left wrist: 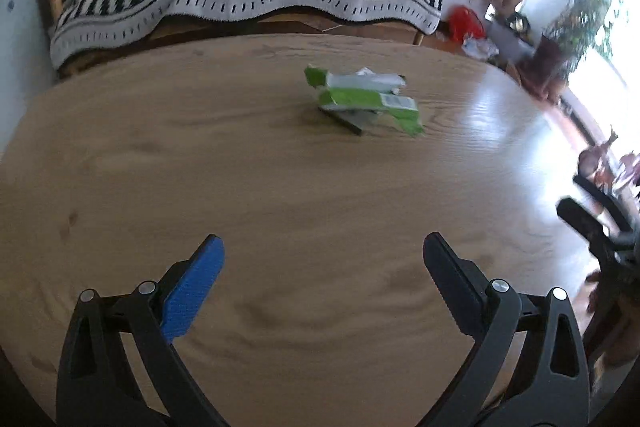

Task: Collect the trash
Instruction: 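Return both tools to the table toward the green wipes packet, then grasp the white-green wipes packet with the left tool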

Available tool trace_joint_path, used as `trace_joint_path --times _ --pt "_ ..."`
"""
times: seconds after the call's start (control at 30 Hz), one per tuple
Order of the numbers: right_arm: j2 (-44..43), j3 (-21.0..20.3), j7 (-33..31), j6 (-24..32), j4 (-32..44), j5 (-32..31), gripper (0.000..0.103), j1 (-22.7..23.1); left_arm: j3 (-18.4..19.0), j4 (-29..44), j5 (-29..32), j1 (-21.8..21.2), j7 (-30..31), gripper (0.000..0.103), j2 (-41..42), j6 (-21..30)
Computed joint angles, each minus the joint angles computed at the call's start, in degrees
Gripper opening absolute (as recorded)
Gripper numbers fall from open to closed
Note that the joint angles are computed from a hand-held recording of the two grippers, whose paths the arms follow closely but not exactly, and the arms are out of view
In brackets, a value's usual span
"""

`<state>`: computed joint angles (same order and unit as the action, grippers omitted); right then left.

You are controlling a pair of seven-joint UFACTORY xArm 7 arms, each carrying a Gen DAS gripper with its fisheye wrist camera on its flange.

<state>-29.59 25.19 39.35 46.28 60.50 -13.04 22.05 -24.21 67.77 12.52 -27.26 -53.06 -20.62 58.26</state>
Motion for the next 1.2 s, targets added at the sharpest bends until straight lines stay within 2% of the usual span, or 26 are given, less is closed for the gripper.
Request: trace_joint_path --times 0.07,0.17,0.3,0.4,0.5,0.73,0.87,0.9,0.93,1.0,1.1,1.2 --pt "6.8 0.3 -1.5 -0.2 5.1 -1.3 0.097 -1.2 1.9 1.2 0.0 0.6 3.6 0.097 2.1 -0.5" --pt "11.3 -0.7 2.0 -0.7 8.1 -2.9 0.097 -1.9 3.5 6.8 1.6 1.0 10.7 0.097 8.2 0.8" --pt "12.1 -3.3 5.7 -3.6 6.8 -3.2 0.097 -1.4 6.0 18.4 0.9 -0.2 20.4 0.097 19.8 4.5" --pt "10.4 -5.5 4.1 -4.1 3.8 -1.7 0.097 -0.5 7.7 24.3 3.8 -2.4 23.5 0.097 25.6 6.2" --pt "9.7 -6.2 3.4 -4.3 2.6 -1.2 0.097 -0.8 9.4 30.1 3.2 -4.1 29.0 0.097 30.5 7.7" --pt "9.7 -7.1 3.3 -6.5 1.4 -0.1 0.097 -2.0 12.3 39.4 3.9 -7.8 36.3 0.097 37.8 12.4" --pt "10.0 -7.3 2.9 -7.3 1.0 0.5 0.097 -2.1 14.1 41.7 3.7 -8.7 36.6 0.096 39.7 12.5" --pt "10.2 -7.3 2.8 -7.4 1.1 0.6 0.097 -2.1 14.2 41.0 1.9 -8.0 35.9 0.09 39.2 11.4" --pt "10.4 -7.3 2.7 -7.6 1.2 0.7 0.097 -2.1 14.2 40.7 0.3 -7.4 35.9 0.075 39.0 10.9" --pt "10.9 -7.0 3.0 -8.3 1.4 0.4 0.097 -2.2 14.1 40.2 -2.9 -6.3 35.9 0.057 38.6 10.7" --pt "12.1 -6.8 3.4 -9.1 2.1 0.1 0.097 -2.1 14.1 37.4 -3.9 -5.7 35.1 0.045 36.4 9.1" --pt "13.9 -6.7 4.0 -9.5 3.2 0.1 0.097 -1.6 13.9 33.6 -4.6 -4.6 34.2 0.045 33.0 6.6"
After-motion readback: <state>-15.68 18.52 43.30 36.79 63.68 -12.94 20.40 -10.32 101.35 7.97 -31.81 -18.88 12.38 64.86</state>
